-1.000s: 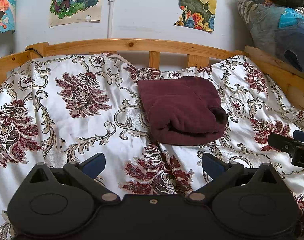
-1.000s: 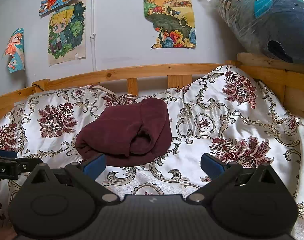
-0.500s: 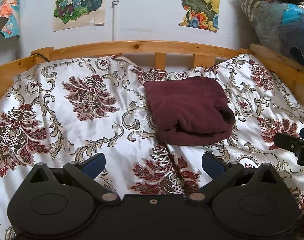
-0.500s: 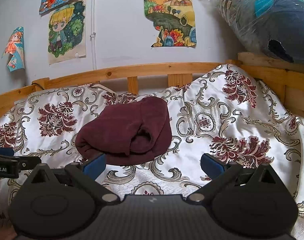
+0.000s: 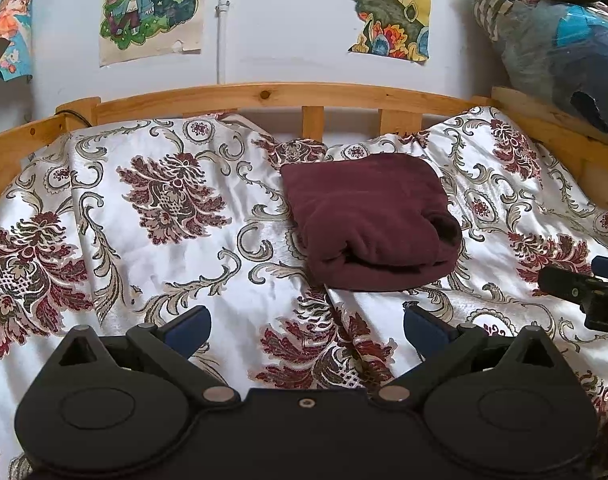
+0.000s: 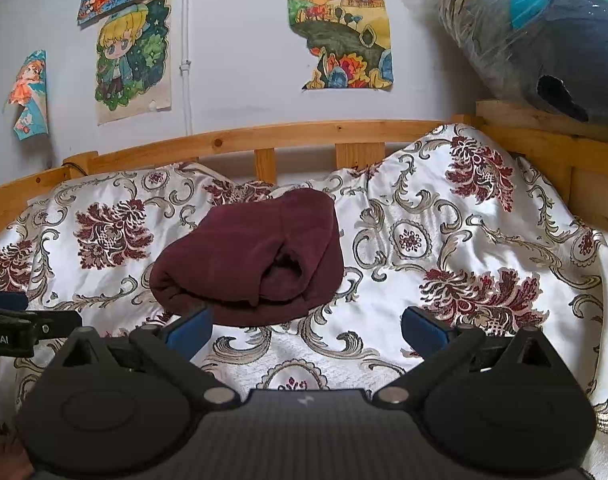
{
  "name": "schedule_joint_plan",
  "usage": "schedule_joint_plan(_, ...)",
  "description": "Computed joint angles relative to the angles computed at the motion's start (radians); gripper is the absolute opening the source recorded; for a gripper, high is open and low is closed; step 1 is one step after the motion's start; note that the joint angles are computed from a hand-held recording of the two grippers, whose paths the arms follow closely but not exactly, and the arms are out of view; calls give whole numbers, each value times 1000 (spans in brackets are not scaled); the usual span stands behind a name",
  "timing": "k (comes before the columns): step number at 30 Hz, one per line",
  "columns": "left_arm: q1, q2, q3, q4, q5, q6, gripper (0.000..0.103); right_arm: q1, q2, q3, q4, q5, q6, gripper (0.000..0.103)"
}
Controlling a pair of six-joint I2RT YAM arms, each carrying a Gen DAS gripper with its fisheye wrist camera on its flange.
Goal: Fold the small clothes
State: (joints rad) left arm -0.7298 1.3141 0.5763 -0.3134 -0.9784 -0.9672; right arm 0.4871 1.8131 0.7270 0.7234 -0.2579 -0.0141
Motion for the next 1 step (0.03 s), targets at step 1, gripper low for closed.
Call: schedule_joint_plan(1, 2, 0, 0, -1, 4, 0, 102, 3, -2, 9, -26, 8, 0, 103)
